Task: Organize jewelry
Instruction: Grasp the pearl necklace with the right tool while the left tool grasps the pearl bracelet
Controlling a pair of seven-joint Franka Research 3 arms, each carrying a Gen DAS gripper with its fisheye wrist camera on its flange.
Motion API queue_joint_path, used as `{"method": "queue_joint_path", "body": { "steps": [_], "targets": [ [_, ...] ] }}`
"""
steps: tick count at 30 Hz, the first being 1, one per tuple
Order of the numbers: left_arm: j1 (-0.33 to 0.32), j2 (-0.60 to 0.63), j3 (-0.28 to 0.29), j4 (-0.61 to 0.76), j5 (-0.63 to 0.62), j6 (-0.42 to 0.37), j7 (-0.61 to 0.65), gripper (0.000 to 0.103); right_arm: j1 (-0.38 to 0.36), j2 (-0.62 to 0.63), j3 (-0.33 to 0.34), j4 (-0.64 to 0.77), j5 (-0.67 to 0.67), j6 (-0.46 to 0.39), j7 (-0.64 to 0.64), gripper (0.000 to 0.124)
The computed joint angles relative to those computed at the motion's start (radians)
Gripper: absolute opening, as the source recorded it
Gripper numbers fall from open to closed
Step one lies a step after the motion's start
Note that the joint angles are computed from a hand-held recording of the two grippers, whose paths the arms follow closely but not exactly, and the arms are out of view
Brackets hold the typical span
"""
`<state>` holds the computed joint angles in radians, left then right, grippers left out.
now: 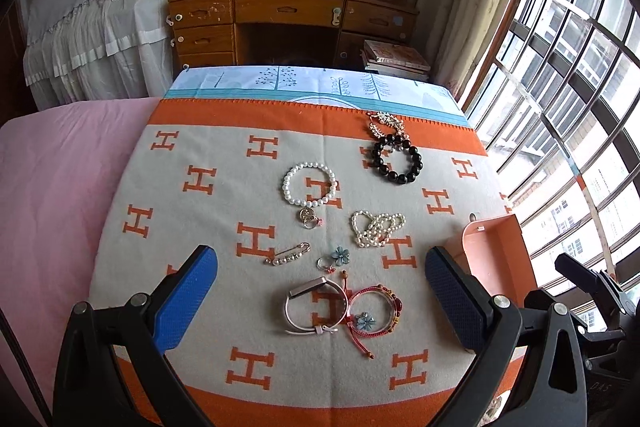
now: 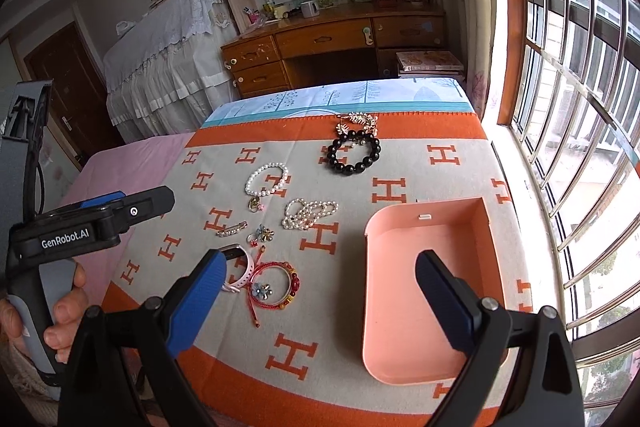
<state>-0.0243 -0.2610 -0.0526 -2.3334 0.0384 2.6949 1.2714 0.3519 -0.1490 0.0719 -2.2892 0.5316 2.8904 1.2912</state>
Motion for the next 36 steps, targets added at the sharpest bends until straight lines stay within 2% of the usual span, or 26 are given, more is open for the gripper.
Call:
{"method": "queue_joint_path", "body": {
  "steps": [3, 10, 14, 18, 21, 26, 30, 36],
  "targets": [
    [0.007, 0.070, 0.028, 0.091, -0.042, -0.041, 0.046, 0.102, -0.022, 0.059, 0.001, 0.090, -0.050, -0.034, 0.038, 0.096],
    [0.068, 0.255, 0.010, 0.298, -0.066, -0.133, 0.077, 0.102, -0.050, 0.210, 0.001, 0.327, -0.077, -0.177, 0.070, 0.092],
    [0.093, 0.379, -0.010, 0.413, -0.043, -0.191, 0.094, 0.102, -0.062, 0.326, 0.009, 0.474, -0.084, -0.303, 0.100, 0.090],
    [0.112, 0.506, -0.022, 0.518, -0.009, -0.249, 0.081, 0.101, -0.077, 0.467, 0.014, 0.637, -0.084, -0.486, 0.167, 0.079],
    [0.134, 0.587, -0.039, 0.586, -0.025, -0.287, 0.095, 0.093, -0.083, 0.559, 0.020, 0.739, -0.080, -0.593, 0.209, 0.071],
    [0.151, 0.680, -0.058, 0.667, -0.041, -0.331, 0.120, 0.090, -0.057, 0.654, 0.014, 0.847, -0.150, -0.675, 0.259, 0.071],
    [0.149, 0.725, -0.067, 0.710, -0.031, -0.363, 0.129, 0.078, -0.031, 0.708, 0.002, 0.909, -0.220, -0.712, 0.284, 0.070],
    [0.124, 0.773, -0.056, 0.759, 0.018, -0.387, 0.102, 0.072, 0.003, 0.751, -0.011, 0.955, -0.309, -0.753, 0.299, 0.061]
  ]
}}
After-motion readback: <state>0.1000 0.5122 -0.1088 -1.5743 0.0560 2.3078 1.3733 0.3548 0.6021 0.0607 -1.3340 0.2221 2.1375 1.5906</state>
